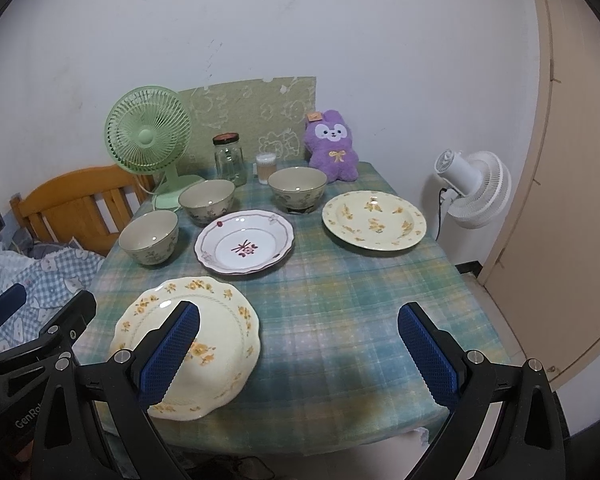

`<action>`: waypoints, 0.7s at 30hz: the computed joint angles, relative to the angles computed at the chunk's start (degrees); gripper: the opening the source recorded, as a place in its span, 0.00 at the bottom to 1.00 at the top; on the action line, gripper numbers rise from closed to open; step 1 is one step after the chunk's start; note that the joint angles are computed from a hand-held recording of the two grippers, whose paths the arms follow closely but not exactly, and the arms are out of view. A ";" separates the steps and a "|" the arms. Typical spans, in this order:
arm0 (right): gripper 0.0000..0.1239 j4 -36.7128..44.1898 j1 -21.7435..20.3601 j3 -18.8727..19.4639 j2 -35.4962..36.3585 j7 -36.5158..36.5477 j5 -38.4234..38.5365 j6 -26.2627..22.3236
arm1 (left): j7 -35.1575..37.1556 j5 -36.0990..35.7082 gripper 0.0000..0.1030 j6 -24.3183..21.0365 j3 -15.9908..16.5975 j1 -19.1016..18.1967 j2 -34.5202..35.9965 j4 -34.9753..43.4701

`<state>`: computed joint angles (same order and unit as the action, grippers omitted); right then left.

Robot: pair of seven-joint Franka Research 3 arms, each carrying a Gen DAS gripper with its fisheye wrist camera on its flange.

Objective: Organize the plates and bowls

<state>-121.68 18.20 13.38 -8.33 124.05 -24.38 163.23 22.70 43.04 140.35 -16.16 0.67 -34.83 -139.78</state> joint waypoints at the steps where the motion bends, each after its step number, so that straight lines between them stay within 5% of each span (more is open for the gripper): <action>1: 0.79 0.61 0.15 0.07 0.62 -0.26 0.13 -0.21 | -0.02 0.15 0.92 -0.02 0.04 0.17 0.18 0.03; 21: 0.69 19.17 12.35 -6.48 20.46 -5.09 4.37 -10.31 | 6.68 -1.55 0.77 5.84 5.78 3.72 10.26 -0.02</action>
<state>-102.51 30.55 6.90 12.13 118.96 -20.01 152.91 29.38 41.49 146.19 -10.38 4.40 -24.57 -139.79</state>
